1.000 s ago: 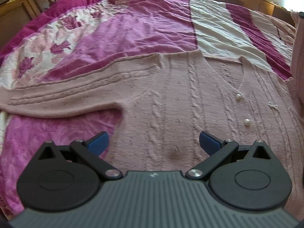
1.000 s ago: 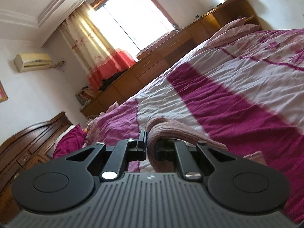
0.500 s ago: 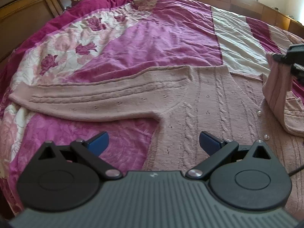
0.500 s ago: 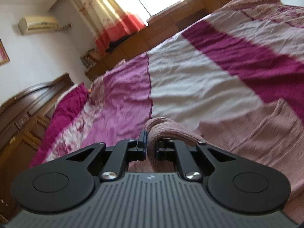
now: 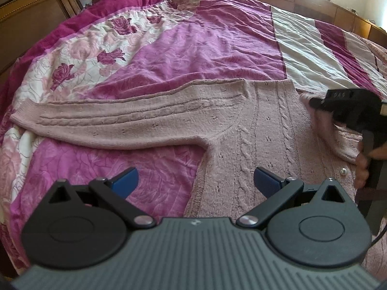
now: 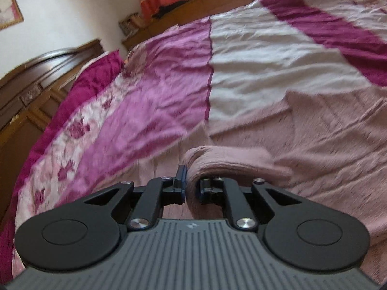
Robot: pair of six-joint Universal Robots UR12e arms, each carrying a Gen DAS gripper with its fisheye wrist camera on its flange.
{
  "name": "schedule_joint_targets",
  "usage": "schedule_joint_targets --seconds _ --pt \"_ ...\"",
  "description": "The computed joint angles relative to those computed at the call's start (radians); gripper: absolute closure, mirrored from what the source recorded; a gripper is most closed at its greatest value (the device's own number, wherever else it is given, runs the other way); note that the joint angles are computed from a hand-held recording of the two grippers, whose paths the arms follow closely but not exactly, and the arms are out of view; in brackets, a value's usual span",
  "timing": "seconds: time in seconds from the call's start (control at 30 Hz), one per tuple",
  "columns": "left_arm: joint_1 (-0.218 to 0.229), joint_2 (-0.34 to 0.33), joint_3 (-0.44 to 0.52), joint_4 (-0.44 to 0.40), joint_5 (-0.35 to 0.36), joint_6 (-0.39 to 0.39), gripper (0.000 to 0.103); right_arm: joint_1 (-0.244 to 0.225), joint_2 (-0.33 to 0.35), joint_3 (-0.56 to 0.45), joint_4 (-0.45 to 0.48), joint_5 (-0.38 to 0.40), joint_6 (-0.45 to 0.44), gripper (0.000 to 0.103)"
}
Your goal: Fold small clothes
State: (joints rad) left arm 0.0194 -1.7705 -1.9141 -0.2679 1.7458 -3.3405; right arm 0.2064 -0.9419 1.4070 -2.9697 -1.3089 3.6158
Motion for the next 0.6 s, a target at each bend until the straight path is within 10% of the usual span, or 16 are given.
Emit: schedule_joint_targets --seconds 0.17,0.6 --pt "-0.001 -0.004 0.003 0.001 0.0 0.003 0.0 -0.006 -0.01 0.022 0.008 0.065 -0.02 0.036" --pt "-0.024 -0.031 0.035 0.022 0.007 0.041 0.0 -0.067 -0.123 0.159 -0.023 0.087 0.023 0.033"
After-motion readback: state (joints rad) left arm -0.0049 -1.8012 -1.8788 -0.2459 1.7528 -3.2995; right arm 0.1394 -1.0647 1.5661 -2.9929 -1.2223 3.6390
